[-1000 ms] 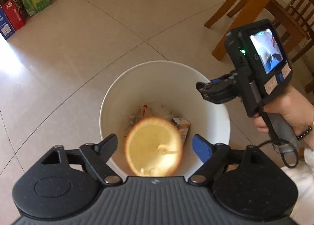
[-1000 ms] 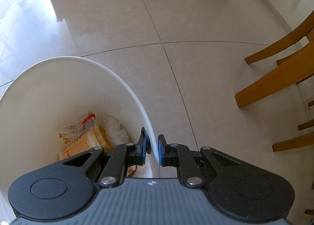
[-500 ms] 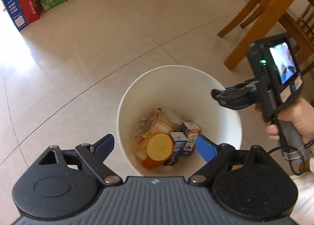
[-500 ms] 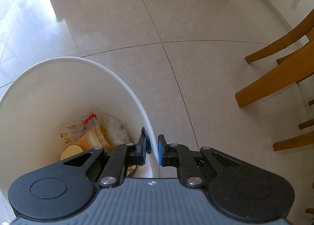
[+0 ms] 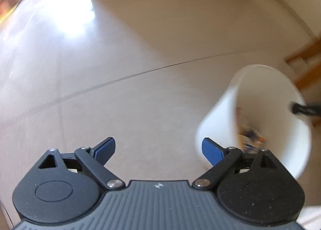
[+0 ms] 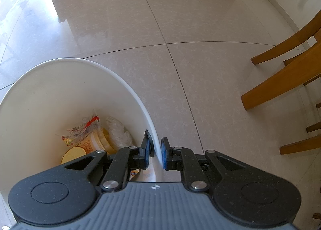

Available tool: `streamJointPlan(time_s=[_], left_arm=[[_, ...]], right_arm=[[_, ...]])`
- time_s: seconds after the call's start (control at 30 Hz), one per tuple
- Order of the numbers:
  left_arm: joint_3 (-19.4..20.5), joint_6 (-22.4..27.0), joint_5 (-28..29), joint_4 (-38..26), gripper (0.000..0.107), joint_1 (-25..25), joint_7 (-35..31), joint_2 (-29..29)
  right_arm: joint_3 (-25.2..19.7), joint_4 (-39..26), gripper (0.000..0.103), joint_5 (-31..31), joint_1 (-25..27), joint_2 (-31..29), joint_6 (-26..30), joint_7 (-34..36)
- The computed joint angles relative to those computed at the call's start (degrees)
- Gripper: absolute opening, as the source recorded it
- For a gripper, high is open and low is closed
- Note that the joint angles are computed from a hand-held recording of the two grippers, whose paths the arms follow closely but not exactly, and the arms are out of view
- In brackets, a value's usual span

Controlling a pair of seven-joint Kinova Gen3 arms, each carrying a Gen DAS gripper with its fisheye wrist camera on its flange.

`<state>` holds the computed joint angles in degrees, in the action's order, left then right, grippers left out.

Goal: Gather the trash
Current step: 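Return the left tool to the pile and grasp the red-and-white snack wrapper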

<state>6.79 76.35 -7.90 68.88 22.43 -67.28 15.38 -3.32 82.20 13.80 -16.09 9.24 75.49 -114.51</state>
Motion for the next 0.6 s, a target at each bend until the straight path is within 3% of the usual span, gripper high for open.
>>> streamJointPlan(time_s=[0.3, 0.5, 0.6], left_arm=[[-4.74, -9.76, -2.24, 17.11, 0.093, -6.41, 15.97, -1.27], [-5.53, -15.91, -4.37, 25.44, 0.093, -8.64, 21.62, 0.68], [-5.94, -21.77, -3.62, 30.90, 0.093, -9.90, 24.03, 0.31]], right_arm=[[-0.26, -0.15, 0.014, 1.33, -1.03, 0.34, 0.43, -1.02], [-0.37, -0.16, 0.014, 2.20, -1.67, 0.48, 0.66, -1.45], [-0.37, -0.06, 0.014, 2.23, -1.73, 0.43, 0.57, -1.45]])
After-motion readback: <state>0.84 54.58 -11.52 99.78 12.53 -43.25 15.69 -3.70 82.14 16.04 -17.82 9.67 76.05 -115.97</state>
